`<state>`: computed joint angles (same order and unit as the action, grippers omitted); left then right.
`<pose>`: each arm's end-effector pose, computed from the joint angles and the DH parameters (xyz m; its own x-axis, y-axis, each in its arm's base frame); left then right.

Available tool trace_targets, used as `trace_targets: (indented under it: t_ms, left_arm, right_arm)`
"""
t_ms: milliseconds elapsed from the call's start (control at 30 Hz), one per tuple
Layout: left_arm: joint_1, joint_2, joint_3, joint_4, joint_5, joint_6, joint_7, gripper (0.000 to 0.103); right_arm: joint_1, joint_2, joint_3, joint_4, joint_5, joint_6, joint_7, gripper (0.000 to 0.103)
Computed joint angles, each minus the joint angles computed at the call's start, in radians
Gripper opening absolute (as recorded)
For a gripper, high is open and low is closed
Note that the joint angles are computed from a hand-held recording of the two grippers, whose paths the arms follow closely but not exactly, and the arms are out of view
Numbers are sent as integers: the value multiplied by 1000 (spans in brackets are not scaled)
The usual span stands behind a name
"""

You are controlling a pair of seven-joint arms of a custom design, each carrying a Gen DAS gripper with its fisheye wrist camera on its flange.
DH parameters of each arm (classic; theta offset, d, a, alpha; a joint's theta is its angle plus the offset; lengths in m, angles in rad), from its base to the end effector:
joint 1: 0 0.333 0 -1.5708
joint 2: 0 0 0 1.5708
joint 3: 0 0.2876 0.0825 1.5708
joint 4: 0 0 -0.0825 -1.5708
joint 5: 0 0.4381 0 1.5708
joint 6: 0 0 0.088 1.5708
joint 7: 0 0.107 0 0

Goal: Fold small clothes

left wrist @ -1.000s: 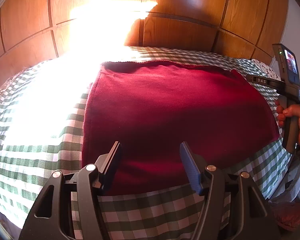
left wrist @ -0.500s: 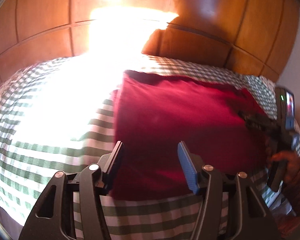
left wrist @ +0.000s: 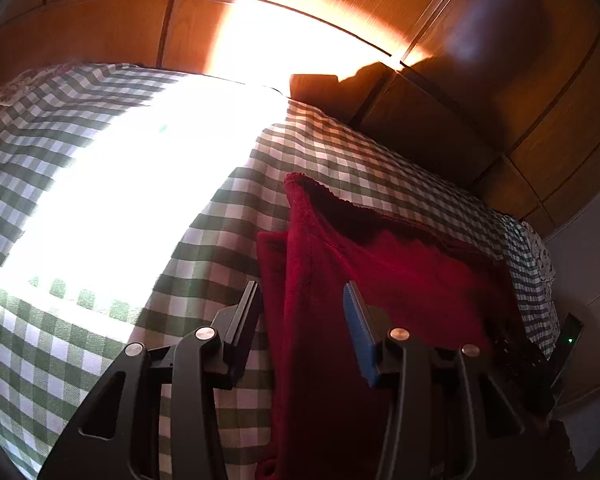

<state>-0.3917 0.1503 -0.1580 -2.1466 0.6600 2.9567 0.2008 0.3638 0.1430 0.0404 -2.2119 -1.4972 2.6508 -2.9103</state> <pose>0.5189 -0.3646 0.3368 0.0912 -0.9219 0.3765 -0.7980 -0.2938 -0.5261 0.5305 0.2566 0.2606 -0.1581 -0.9810 0.1125 -0.6594 0.0201 -0.7516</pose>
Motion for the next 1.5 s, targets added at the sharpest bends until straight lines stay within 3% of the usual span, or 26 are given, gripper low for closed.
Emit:
trace_targets:
  t_ms: [100,133,167,200,300,367,533,600,700,833,933,1033,1167,1300,1333,1367,1500]
  left_arm:
    - [18,65,-29,61,-106,-30,123,40]
    - [16,81,-31,78,-129,-36,154,35]
    - [5,93,-23,93,-129,-39,168,10]
    - [-25,98,1,110,-96,-62,148,7]
    - [-135,52,120,99,227,-59,-154,6]
    - [-136,35,112,98,294,-124,-220,6]
    - [-50,159,21,169,95,-209,-48,7]
    - [-74,173,35,192,116,-240,-68,9]
    - [-88,154,33,205,113,-308,-87,22]
    - [-109,121,33,224,254,-307,-166,23]
    - [-106,186,3,319,255,-273,-69,23]
    - [-97,317,-33,466,141,-246,141,23]
    - [-95,512,-90,708,-38,-320,393,23]
    - [-166,691,-41,972,-105,-459,471,23]
    - [-186,723,-8,1012,-130,-459,465,21]
    - [-176,736,-10,1018,-142,-432,455,21]
    - [-198,718,50,963,-180,-324,422,21]
  right_arm:
    - [0,1,-1,1,-9,3,9,87]
    - [-1,1,-1,0,-10,4,11,87]
    - [-1,1,-1,0,-10,4,11,87]
    - [-1,0,-1,0,-10,4,11,87]
    - [-1,0,-1,0,-8,3,8,87]
    - [-1,1,-1,0,-9,4,10,87]
    - [0,2,0,2,-2,-1,4,87]
    - [1,3,0,3,-4,-2,6,87]
    - [1,2,-1,2,-5,-2,6,87]
    - [1,2,-1,2,-5,-1,7,87]
    - [1,2,-1,1,-3,-2,5,87]
    - [2,3,-1,2,-5,-2,7,87]
    - [2,3,-1,2,-6,-1,9,87]
    - [0,4,-2,4,-9,4,15,87]
    - [1,5,-2,5,-11,3,18,87]
    - [1,7,-2,7,-13,4,22,87]
    - [-1,12,-5,12,-13,12,30,88]
